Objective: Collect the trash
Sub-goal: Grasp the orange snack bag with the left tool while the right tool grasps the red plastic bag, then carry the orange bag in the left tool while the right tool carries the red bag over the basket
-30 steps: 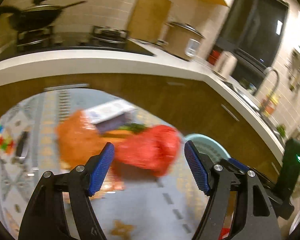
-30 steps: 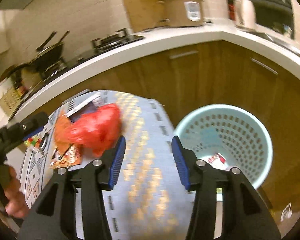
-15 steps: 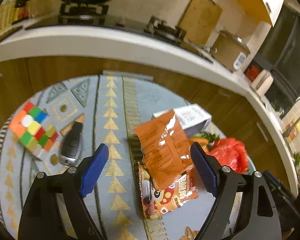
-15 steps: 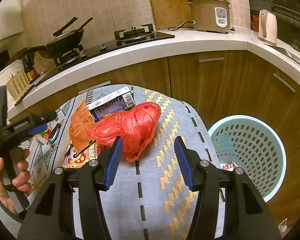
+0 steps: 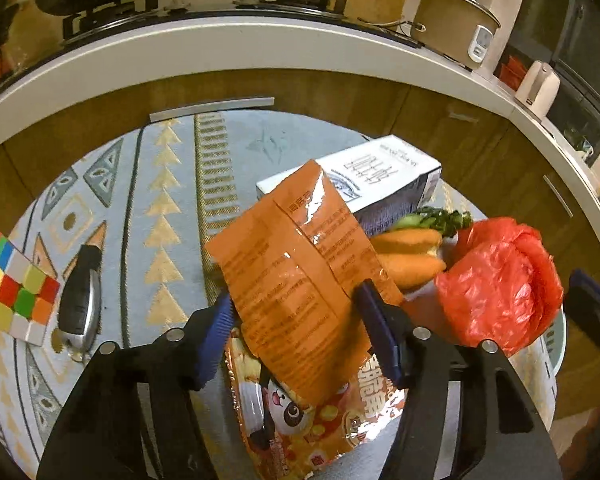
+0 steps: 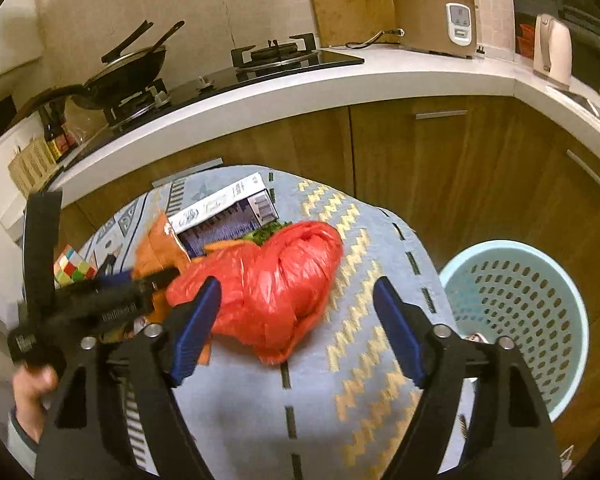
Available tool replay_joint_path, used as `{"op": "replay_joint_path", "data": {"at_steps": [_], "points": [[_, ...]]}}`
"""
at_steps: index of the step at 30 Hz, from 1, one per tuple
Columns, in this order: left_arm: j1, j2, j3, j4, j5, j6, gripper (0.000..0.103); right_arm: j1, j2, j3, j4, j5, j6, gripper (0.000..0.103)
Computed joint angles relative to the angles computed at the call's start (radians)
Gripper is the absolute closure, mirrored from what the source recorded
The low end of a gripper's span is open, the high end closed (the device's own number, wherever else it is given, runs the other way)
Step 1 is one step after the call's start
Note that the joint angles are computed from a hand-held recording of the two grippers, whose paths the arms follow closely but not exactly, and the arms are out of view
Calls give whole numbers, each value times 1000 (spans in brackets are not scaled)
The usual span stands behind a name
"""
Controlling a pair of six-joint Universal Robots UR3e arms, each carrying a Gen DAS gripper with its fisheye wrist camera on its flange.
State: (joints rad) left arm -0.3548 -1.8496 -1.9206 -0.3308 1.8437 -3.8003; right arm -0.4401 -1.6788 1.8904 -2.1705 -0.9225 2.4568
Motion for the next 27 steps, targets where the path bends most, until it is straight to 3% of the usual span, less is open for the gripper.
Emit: {"op": "replay_joint_path", "data": {"at_steps": [6,11,13,16,21,27], "points": [[4,6,-59,92,-32,31,66,101,132,-67,-70,-81,96,24],[-19,9,-76,132,-11,44,83,132,172,-60,-98,-100,105,28],[-24,24,-91,147,-11,45,85,130,170,-53,-92,-88,94,48],[-43,60,-124,182,6,44,86,118,150,-33,-91,-75,80,64],[-70,142,-169,205,31,30,87,80,82,18,-108,-58,69,73],[-104,222,-172,211,54,21,87,-35,-41,22,4,32,7,73]]}}
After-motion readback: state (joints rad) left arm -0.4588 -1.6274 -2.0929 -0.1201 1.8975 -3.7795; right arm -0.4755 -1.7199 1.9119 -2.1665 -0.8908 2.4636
